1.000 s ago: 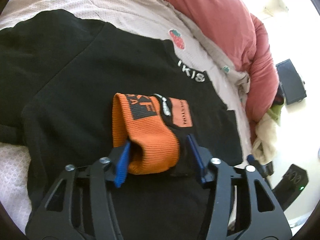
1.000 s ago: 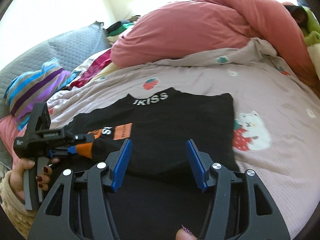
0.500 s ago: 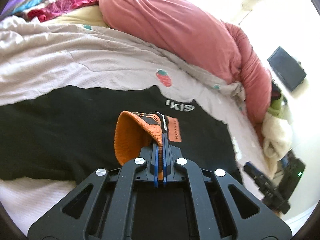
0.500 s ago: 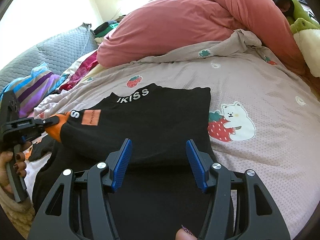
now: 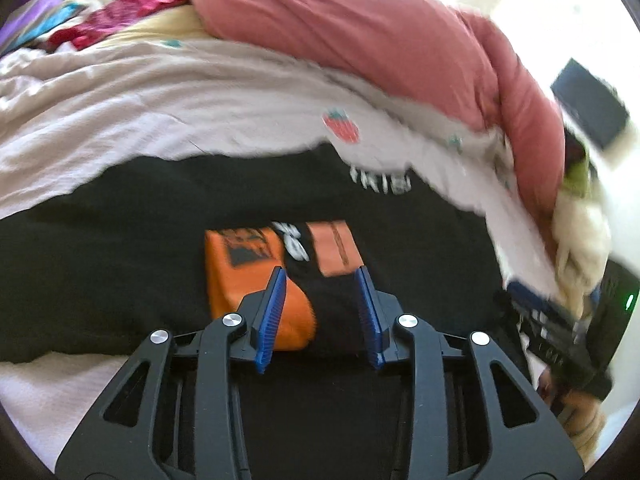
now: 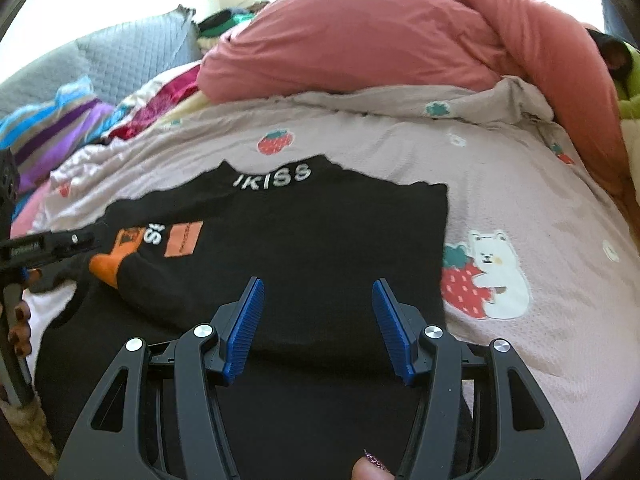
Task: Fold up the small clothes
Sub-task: 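Pinch the folded orange cuff with the left tool, reposition it, release, then move the left tool to the orange cuff of the other sleeve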
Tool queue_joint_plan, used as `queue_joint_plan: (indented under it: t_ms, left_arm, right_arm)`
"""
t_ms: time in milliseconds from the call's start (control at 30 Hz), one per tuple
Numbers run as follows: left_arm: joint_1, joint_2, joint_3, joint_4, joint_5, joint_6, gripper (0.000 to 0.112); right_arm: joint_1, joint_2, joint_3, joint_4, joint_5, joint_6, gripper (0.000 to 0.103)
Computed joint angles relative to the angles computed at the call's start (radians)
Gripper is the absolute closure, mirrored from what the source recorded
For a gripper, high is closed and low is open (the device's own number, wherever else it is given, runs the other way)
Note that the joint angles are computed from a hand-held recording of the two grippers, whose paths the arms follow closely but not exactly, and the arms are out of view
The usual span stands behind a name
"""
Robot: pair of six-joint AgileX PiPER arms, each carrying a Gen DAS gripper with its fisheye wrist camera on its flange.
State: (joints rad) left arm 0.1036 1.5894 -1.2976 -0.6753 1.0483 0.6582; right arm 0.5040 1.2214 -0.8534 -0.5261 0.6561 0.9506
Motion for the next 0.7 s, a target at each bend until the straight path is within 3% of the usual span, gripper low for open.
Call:
queue_joint_plan:
  t_ms: [100, 167, 400, 533, 700]
  left_arm:
    - [-0.082, 0.018, 0.052, 0.132, -0.076, -0.067, 0.077]
    - [-0.080, 0.027, 0.086, 0.129, -0.107, -0.064, 0.077]
    - [-0.022, -0.016, 0.104, 0.056, -0.063, -0.010, 0.071]
    - [-0.011, -0.051, 0.115, 0.045, -0.066, 0.002, 0.059]
    - [0.032, -0.089, 0.123, 0.031, -0.060, 0.028, 0.050]
  right_arm:
    - [-0.007, 0.040, -0.005, 0.013, 0.022, -0.013, 0.048]
    - [-0.015, 0.063, -0.003, 0.014, 0.045, -0.005, 0.048]
    - [-0.060, 0.033, 0.059, 0.078, -0.018, -0.038, 0.043]
    - [-0.024, -0.004, 0.061, 0.042, -0.006, 0.007, 0.041]
    - [0.031, -0.045, 0.062, 0.010, 0.010, 0.066, 0.028]
